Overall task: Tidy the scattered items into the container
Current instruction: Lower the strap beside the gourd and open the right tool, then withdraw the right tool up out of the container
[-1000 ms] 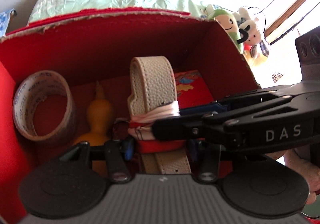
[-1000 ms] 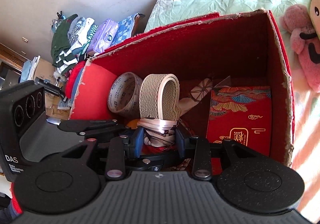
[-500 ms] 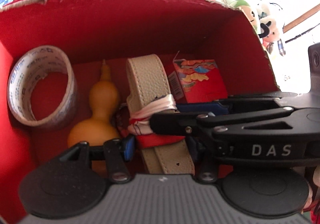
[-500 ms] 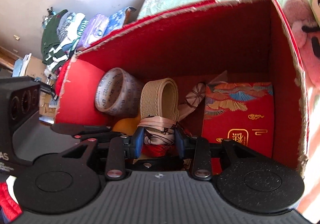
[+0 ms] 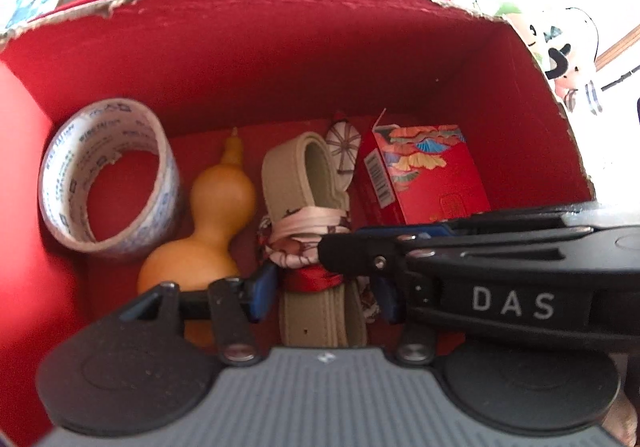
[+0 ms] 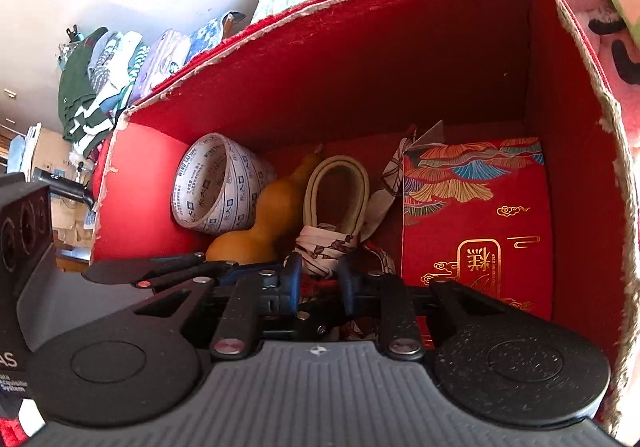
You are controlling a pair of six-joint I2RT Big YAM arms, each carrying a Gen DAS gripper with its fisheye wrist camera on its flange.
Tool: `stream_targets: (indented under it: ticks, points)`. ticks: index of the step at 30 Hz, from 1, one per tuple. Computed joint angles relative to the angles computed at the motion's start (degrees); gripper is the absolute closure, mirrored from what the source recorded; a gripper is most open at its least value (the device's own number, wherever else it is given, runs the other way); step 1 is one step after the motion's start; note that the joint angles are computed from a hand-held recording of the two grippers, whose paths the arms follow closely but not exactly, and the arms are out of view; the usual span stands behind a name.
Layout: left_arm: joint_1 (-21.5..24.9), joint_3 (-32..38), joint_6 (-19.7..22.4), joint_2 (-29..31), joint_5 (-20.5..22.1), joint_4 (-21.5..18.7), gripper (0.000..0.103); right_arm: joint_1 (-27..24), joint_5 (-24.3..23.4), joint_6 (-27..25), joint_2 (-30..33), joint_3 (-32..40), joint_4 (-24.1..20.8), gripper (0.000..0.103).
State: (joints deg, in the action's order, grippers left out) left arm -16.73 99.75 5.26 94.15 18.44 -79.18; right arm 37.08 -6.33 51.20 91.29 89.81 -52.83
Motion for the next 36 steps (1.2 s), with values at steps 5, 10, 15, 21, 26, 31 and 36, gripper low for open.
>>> stream_targets:
  ticks: [5, 10, 15, 21, 26, 31, 36]
  points:
    - [0.3, 0.3, 0.8, 0.2, 0.4, -0.8, 0.051, 0.4, 1.6, 3.0, -0.3, -1.9, 2.2, 0.072]
    - [0.4, -0.3, 1.3, -0.3, 0.4, -0.5, 0.051, 0.5, 2.5, 2.8, -0.4, -2.2, 2.6, 0.072]
    - [0.4, -0.1, 0.9, -0.3, 0.9, -0.5, 0.043, 0.1, 1.5, 3.1, -0.8, -2.7, 3.6, 0.071]
    - [0.4, -0.1, -0.1, -0.2, 1.1, 0.0, 0.035, 0.3, 1.9, 3.5, -1.2, -2.4, 3.3, 0.067]
    - [0.9, 0.3, -0.1, 0.0, 1.8, -0.6, 0.033, 0.1, 4.2, 2.5, -2.9, -2.6, 3.3, 0.068]
    - [1.1, 0.5, -0.2, 0.0, 1.9, -0.9, 0.033, 1.1, 9.6, -2.3, -0.4, 1.7, -2.8, 0.074]
    - [0.9, 0.5, -0.7, 0.0, 1.6, -0.9, 0.029, 1.2, 9.0, -3.0, 0.4, 1.8, -2.0, 0.080]
